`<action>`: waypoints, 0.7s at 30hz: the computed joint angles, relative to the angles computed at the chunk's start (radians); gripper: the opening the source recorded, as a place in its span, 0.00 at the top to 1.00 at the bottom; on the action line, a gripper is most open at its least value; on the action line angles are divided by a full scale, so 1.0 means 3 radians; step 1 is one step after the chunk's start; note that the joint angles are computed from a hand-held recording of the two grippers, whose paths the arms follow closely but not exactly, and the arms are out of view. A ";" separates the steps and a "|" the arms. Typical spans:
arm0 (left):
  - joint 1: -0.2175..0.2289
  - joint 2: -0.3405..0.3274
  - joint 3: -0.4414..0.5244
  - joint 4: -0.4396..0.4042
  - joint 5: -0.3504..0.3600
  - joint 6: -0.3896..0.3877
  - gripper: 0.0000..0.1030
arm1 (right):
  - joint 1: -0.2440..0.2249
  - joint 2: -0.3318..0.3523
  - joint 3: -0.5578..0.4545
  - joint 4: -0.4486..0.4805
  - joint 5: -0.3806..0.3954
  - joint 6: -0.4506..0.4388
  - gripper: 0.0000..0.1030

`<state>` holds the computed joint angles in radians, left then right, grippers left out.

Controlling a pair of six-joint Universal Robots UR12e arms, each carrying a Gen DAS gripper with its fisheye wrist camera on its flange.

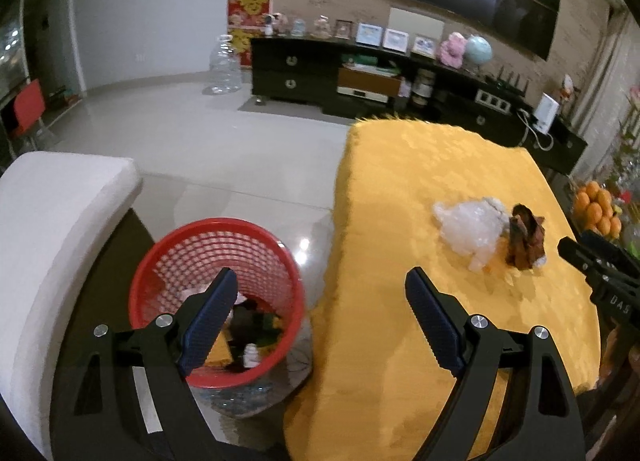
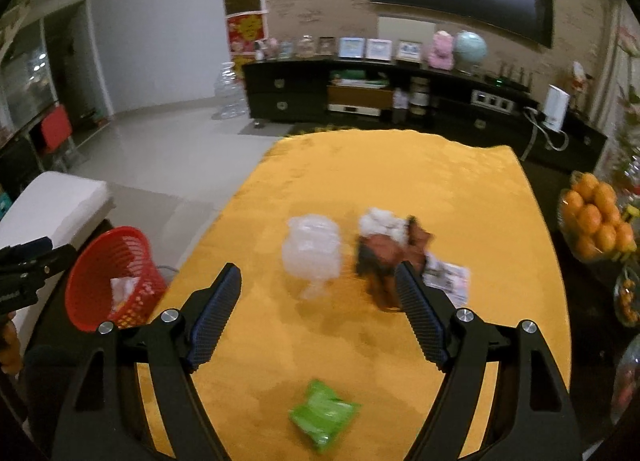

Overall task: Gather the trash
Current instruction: 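Move both tools back to the clear plastic bag and brown paper bag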

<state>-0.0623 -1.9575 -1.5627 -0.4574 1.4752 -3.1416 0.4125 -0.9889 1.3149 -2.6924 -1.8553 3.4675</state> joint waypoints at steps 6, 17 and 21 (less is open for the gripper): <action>-0.0089 -0.0077 0.0092 -0.0096 -0.0049 0.0107 0.20 | -0.0057 -0.0126 0.0244 -0.0053 -0.0093 0.0162 0.26; -0.0233 -0.0259 0.0348 -0.0296 -0.0163 0.0256 0.20 | -0.0155 -0.0229 0.0483 -0.0090 -0.0134 0.0362 0.26; -0.0278 -0.0340 0.0457 -0.0373 -0.0215 0.0299 0.20 | -0.0184 -0.0233 0.0510 -0.0086 -0.0122 0.0405 0.26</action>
<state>-0.1458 -2.0595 -1.4257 -0.5694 1.4108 -3.0517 0.3572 -1.0587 1.4680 -2.7180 -1.8920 3.5889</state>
